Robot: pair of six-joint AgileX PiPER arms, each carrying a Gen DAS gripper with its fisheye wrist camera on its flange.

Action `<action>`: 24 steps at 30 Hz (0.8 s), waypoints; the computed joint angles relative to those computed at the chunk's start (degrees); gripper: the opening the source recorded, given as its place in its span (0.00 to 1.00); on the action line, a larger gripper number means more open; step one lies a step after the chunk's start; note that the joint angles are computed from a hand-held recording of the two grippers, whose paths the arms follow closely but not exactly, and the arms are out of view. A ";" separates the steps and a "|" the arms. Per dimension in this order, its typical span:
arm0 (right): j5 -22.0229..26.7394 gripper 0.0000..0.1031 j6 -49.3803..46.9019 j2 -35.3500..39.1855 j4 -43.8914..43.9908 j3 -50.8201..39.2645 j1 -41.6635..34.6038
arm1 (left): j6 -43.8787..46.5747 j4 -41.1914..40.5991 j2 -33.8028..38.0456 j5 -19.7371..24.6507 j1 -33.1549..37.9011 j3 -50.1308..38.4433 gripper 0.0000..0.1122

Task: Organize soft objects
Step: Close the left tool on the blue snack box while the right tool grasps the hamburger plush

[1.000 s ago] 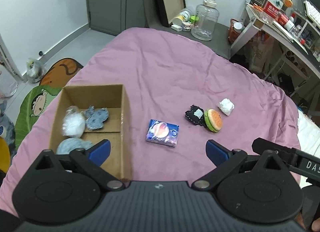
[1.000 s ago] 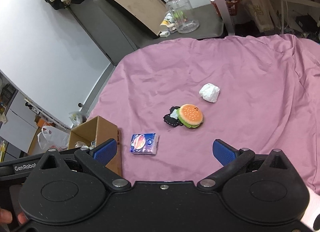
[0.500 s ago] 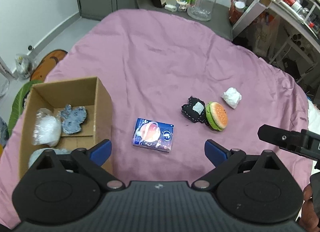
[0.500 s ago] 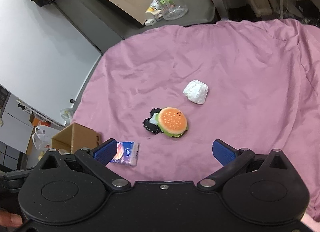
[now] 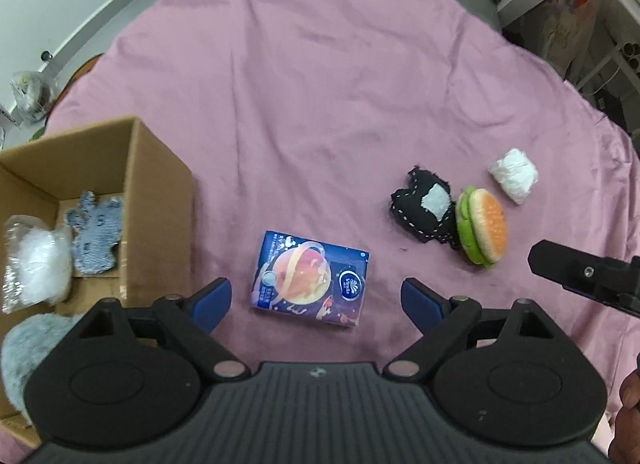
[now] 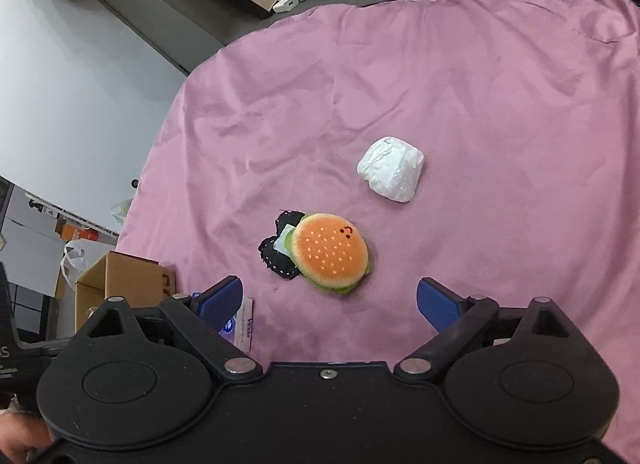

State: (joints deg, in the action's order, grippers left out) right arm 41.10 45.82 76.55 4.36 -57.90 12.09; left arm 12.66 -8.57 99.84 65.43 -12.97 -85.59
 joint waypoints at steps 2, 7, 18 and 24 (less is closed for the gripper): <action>-0.70 0.91 -1.89 1.38 1.50 -0.08 -0.73 | 0.37 1.56 0.56 -1.95 -1.23 0.52 0.82; -2.09 0.87 -5.98 4.48 5.73 -0.20 -2.63 | -1.49 6.10 2.10 -3.85 -4.15 0.11 0.82; -4.55 0.87 -9.23 6.86 9.17 0.44 -4.73 | -3.78 8.67 5.46 -1.17 -6.28 -2.76 0.82; -4.96 0.87 -11.72 8.80 10.95 -0.61 -5.18 | -5.24 9.23 8.17 -0.46 -6.50 -2.99 0.81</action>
State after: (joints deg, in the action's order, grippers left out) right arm 36.14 34.10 85.35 15.31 -58.50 6.91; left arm 7.42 0.67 108.01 64.98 -19.46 -88.58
